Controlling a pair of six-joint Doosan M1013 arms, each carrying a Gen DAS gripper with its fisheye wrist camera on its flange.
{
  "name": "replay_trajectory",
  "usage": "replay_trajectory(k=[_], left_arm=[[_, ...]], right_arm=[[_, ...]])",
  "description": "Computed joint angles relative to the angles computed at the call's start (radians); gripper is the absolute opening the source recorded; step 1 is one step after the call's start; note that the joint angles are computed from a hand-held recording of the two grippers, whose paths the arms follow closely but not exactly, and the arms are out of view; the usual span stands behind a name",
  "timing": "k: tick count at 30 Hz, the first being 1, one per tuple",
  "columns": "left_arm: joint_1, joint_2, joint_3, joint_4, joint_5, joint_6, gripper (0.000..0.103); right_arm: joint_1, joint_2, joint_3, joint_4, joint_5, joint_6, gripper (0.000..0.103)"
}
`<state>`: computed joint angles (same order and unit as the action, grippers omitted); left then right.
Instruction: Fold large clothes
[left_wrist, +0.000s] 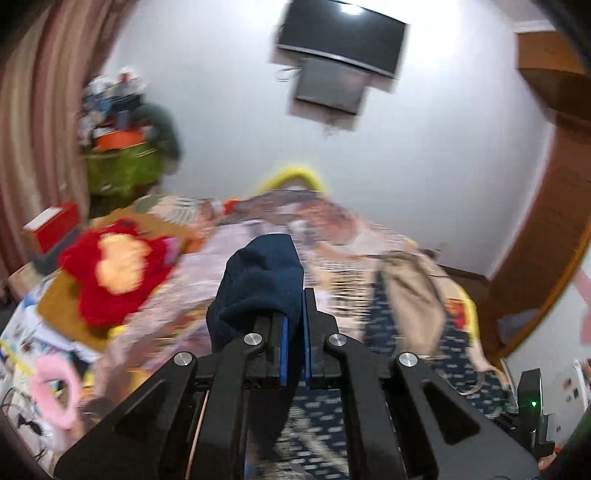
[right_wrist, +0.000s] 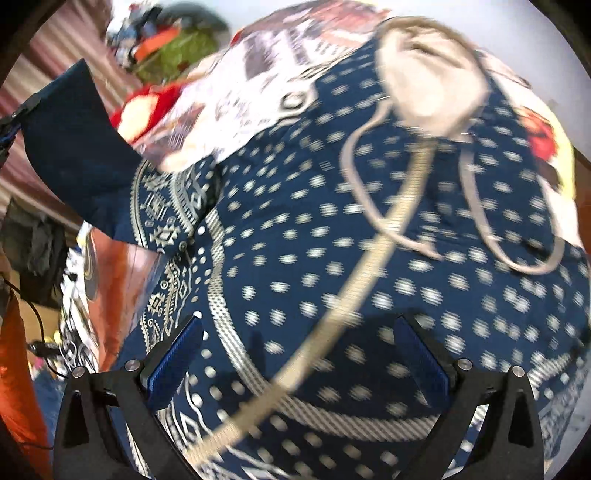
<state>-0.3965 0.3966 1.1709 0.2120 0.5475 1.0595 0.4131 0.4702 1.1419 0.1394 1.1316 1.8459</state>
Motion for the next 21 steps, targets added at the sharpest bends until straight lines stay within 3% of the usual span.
replay_trajectory(k=[6,11,17,21], left_arm=[[-0.095,0.089,-0.112,-0.224,0.088,0.242,0.005],[-0.163,0.193,-0.224,-0.374,0.284,0.405,0.005],[-0.224,0.291,-0.317,-0.404,0.546,0.489,0.005],[-0.234,0.293,-0.322,-0.398,0.609,0.528,0.006]], right_arm=[[-0.053,-0.134,0.153,-0.022,-0.115,0.081,0.103],[-0.084,-0.217,0.239,-0.107,-0.150,0.157,0.103],[-0.119,-0.281,0.338,-0.130,-0.184,0.199,0.103],[-0.139,-0.295,0.367,-0.108,-0.186,0.201,0.103]])
